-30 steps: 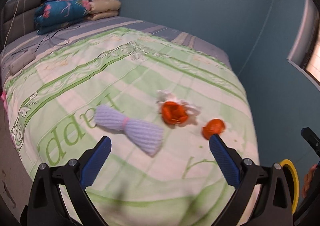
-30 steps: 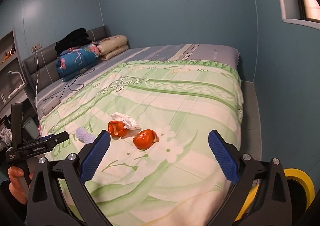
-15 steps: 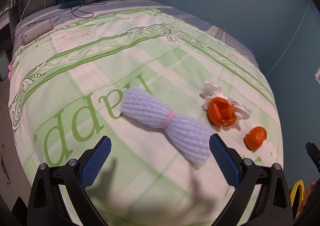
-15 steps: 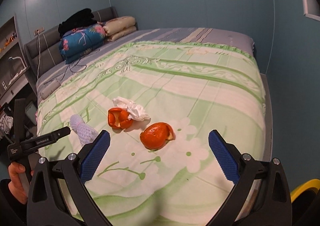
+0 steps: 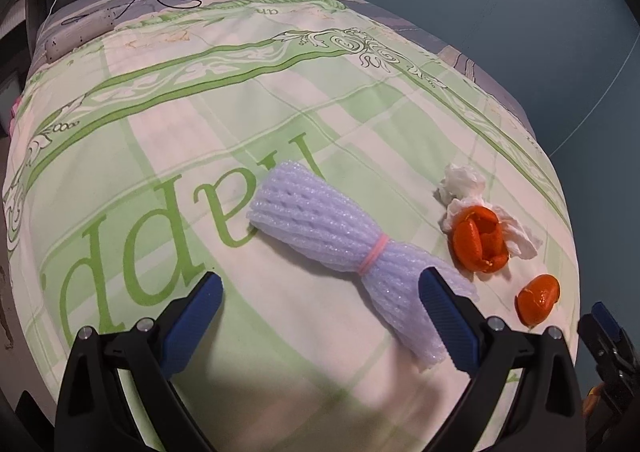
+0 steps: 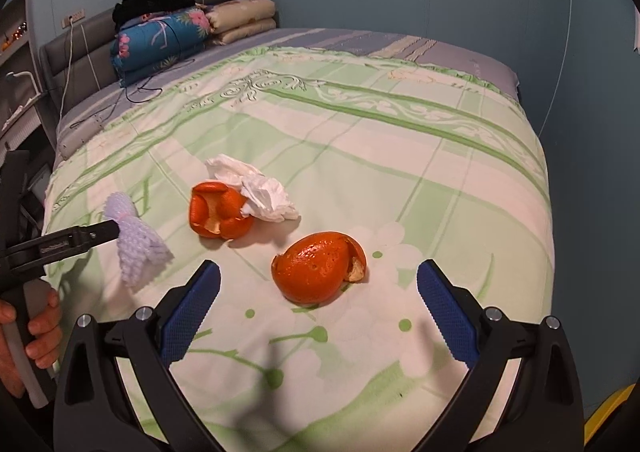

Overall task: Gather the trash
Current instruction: 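Move both tools back toward the orange peels on the bed, then grasp the purple foam net with the left tool while the right tool grasps the orange peel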

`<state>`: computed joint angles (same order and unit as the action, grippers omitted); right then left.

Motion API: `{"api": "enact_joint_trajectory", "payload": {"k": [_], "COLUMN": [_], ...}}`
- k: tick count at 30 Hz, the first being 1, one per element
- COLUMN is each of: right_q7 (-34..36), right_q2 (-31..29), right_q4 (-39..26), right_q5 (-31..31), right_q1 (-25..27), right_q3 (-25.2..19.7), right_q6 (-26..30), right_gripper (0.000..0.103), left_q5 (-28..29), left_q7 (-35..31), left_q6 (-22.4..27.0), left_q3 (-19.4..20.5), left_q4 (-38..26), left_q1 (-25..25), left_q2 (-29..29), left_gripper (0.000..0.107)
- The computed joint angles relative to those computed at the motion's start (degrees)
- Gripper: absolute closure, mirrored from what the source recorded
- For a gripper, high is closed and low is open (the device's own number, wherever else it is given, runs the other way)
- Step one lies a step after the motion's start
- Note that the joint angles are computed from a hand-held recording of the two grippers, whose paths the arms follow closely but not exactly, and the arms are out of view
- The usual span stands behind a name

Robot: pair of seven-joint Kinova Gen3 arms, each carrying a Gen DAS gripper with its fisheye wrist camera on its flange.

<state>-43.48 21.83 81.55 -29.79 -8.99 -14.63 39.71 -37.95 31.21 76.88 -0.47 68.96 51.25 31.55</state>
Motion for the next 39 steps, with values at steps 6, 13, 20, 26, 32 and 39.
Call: {"api": "enact_joint_trajectory", "payload": {"k": [6, 13, 20, 26, 32, 39], "right_q7": [-6.06, -14.00, -18.32, -18.90, -19.66, -21.81], "right_q2": [2.16, 5.16, 7.51, 8.52, 8.32, 10.24], "right_q4": [-1.91, -5.78, -8.77, -10.32, -10.44, -14.48], "right_q5": [6.45, 13.28, 17.09, 18.52, 20.27, 21.79], "right_q1": [-4.66, -8.09, -9.65, -10.85, -12.82, -15.29], "right_q3": [2.47, 4.22, 4.14, 3.56, 3.66, 4.21], "right_q6": [-1.94, -0.31, 2.24, 3.70, 2.33, 3.48], "right_gripper": [0.009, 0.009, 0.018, 0.041, 0.053, 0.056], "left_q5": [0.02, 0.89, 1.84, -0.05, -2.95, -8.59], "left_q7": [-1.50, -2.85, -6.15, -7.49, -0.92, 7.28], "left_q6": [-0.16, -1.95, -4.26, -8.70, -15.34, -20.17], "left_q3": [0.00, -0.30, -0.43, -0.96, -2.37, -2.04], "left_q4": [-0.46, -0.23, -0.42, 0.72, 6.61, 12.69], "left_q1": [-0.63, -1.60, -3.41, -2.48, -0.72, 0.22], "left_q2": [0.56, 0.88, 0.99, 0.69, -2.03, -4.61], "left_gripper": [0.013, 0.013, 0.025, 0.069, 0.086, 0.089]}}
